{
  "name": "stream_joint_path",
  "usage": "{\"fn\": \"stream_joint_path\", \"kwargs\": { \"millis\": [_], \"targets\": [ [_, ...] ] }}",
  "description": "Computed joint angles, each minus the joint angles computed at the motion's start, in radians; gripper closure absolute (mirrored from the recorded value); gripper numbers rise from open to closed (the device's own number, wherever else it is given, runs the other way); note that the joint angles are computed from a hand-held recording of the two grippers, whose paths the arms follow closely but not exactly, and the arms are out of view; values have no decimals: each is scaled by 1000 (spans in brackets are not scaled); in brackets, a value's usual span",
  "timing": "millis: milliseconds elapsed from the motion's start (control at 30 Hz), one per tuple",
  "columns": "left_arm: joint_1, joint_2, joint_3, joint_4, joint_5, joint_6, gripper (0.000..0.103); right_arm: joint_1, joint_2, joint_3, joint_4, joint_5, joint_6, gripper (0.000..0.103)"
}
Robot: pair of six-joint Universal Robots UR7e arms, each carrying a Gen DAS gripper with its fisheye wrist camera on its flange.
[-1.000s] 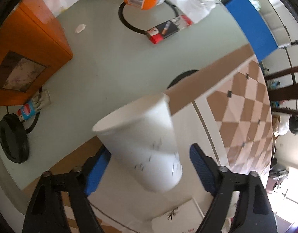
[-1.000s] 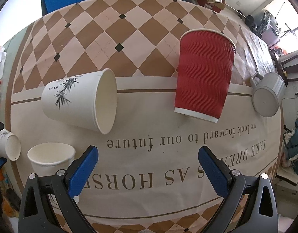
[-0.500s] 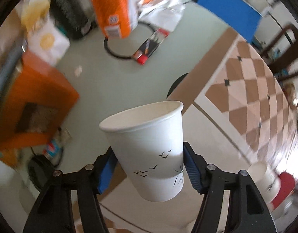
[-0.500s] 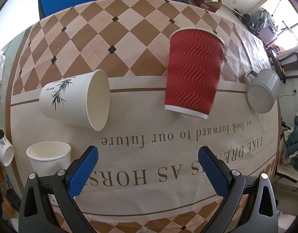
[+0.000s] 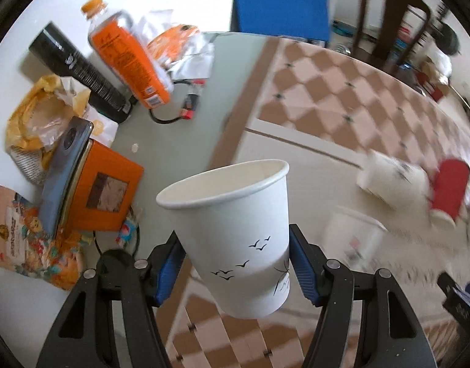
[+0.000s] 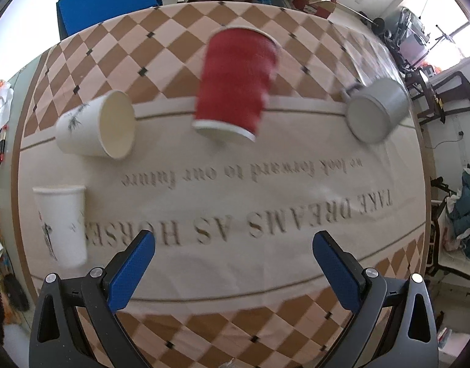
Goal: Flip cup upright
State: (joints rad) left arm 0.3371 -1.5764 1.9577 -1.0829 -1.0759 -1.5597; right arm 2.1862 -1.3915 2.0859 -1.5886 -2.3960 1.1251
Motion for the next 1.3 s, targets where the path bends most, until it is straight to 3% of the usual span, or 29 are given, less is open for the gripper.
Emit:
{"fn": "stream_joint_path", "kwargs": {
  "millis": [200, 333, 533, 700, 933, 1133, 1233, 1300],
  "targets": [
    [-108, 109, -6, -110, -97, 35, 41, -25, -201, 90, 93, -13, 6, 0],
    [-148, 208, 5, -263, -174, 85, 41, -74, -357, 144, 195, -37, 12, 0],
    [-169, 401, 11, -513, -299, 194, 41, -230, -612, 218, 317, -103, -47, 0],
    [-160, 525, 14, -655, -386, 220, 41, -366, -752, 255, 318, -151, -161, 0],
    [-145, 627, -31, -676, -394, 259, 38, -478, -820, 289, 224, -162, -315, 0],
    [-118, 670, -48, -692, -388, 295, 38, -507, -822, 289, 175, -163, -360, 0],
    [-105, 678, -51, -700, -374, 305, 29, -511, -819, 278, 178, -166, -358, 0],
    [-100, 682, -54, -696, -355, 315, 14, -513, -819, 274, 176, -173, -358, 0]
  ]
}}
